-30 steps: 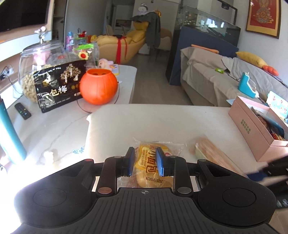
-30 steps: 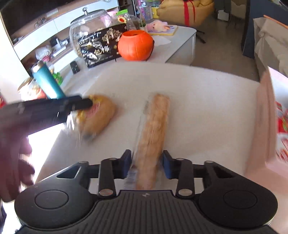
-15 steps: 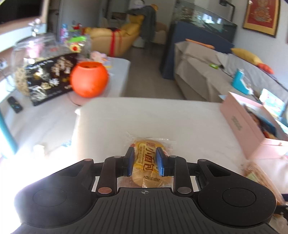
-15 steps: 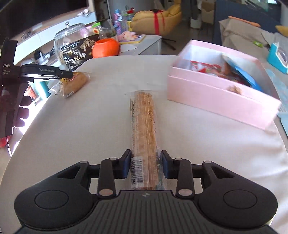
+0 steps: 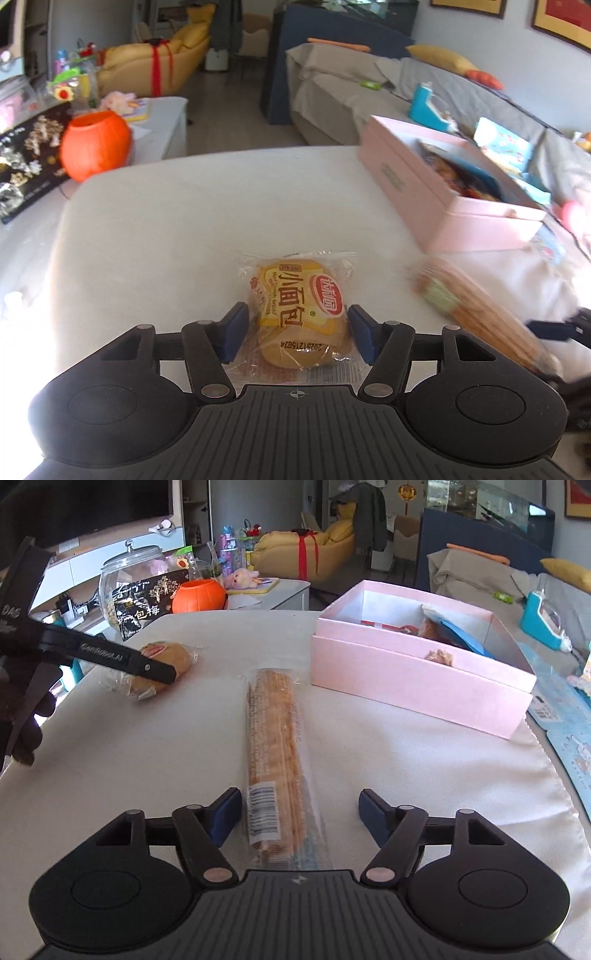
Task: Organize snacks
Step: 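Lift the yellow bread packet with left while right lifts the bread-stick packet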
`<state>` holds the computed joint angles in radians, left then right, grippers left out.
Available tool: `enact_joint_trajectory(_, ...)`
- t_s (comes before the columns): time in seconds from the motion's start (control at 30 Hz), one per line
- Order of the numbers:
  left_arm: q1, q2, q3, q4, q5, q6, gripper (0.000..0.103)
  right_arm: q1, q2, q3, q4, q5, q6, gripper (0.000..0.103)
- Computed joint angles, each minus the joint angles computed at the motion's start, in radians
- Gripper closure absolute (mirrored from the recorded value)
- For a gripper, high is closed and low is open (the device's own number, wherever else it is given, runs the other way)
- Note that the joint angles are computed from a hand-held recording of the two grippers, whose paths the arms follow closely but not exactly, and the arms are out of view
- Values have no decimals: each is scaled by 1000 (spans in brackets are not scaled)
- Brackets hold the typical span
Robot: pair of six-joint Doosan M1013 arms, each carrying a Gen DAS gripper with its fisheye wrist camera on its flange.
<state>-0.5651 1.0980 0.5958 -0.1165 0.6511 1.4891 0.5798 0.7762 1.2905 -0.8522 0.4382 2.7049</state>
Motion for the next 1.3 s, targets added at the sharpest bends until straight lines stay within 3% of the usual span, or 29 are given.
enact_joint_trajectory(0.27, -49, -62, 139, -19, -96, 106, 37, -25, 4, -25, 131, -13, -91, 31)
enact_joint_trajectory(0.37, -50, -62, 139, -11, -95, 86, 35, -31, 24, -60, 178, -10, -136, 31)
enact_joint_trajectory(0.47, -48, -60, 135, -18, -83, 80, 34, -28, 49, -103, 143, 18, -126, 32)
enact_joint_trajectory(0.6, -49, -68, 150, -16, -88, 78, 34, -20, 51, -112, 154, 29, -180, 67)
enact_joint_trajectory(0.67, -49, -66, 142, -19, -76, 69, 34, -23, 33, -88, 194, 3, -204, 72)
enact_joint_trajectory(0.87, -44, -70, 136, -106, -66, 75, 43, -22, -40, 29, 36, -11, 30, 74)
enact_joint_trajectory(0.93, -40, -71, 134, -196, -66, 127, 44, -24, -65, 71, -11, -18, 117, 75)
enact_joint_trajectory(1.03, -48, -67, 118, -217, -63, 181, 44, -29, -99, 116, -44, -29, 206, 75)
enact_joint_trajectory(1.2, -59, -26, 33, -214, 28, 197, 45, -26, -135, 159, -185, -27, 335, 76)
enact_joint_trajectory(1.3, -65, -16, 15, -227, 56, 210, 45, -31, -140, 164, -193, -38, 345, 77)
